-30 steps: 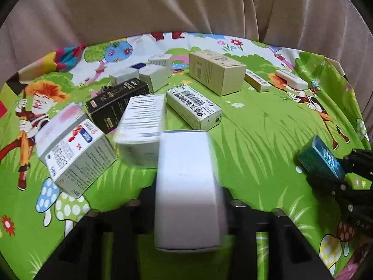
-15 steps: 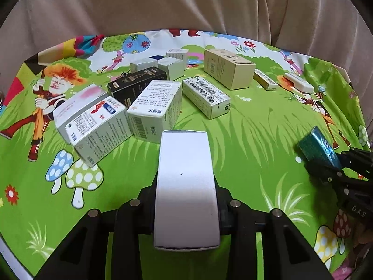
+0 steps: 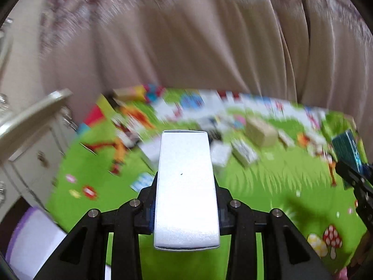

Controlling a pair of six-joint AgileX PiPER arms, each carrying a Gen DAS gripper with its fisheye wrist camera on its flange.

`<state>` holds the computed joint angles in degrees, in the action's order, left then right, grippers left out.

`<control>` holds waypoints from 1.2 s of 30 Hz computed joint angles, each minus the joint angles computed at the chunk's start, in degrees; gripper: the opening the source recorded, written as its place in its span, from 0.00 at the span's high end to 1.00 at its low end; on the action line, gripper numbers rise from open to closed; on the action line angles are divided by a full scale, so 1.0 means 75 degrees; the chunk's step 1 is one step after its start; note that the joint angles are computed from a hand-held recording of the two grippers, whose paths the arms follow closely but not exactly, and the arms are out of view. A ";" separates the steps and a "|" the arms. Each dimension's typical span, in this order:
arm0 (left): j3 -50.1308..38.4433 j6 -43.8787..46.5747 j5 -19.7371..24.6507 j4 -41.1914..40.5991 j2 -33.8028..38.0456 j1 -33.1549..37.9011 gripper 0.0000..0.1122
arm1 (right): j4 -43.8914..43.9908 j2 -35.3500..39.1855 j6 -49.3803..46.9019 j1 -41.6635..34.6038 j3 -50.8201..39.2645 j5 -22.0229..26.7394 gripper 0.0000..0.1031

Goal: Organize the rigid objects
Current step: 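Carry the white box and teal box toward the purple-rimmed storage box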

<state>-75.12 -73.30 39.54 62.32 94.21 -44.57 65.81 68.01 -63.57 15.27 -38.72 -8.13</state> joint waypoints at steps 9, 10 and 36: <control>0.1587 -0.3266 0.1485 0.3939 -0.2036 -0.1337 0.67 | 0.0870 -0.1359 -0.1574 0.3184 -0.0008 -0.3449 0.69; 0.1514 -0.3114 0.1511 0.3913 -0.2111 -0.1408 0.67 | 0.0894 -0.1434 -0.1712 0.3504 -0.0071 -0.3793 0.69; 0.3329 -0.2035 0.1584 0.1325 -0.4673 -0.0586 0.67 | 0.2788 -0.0254 -0.4670 0.6124 -0.1788 -0.3230 0.69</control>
<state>-50.15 -88.56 51.42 72.26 59.17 -48.97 86.72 66.10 -98.59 61.20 -52.12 -32.36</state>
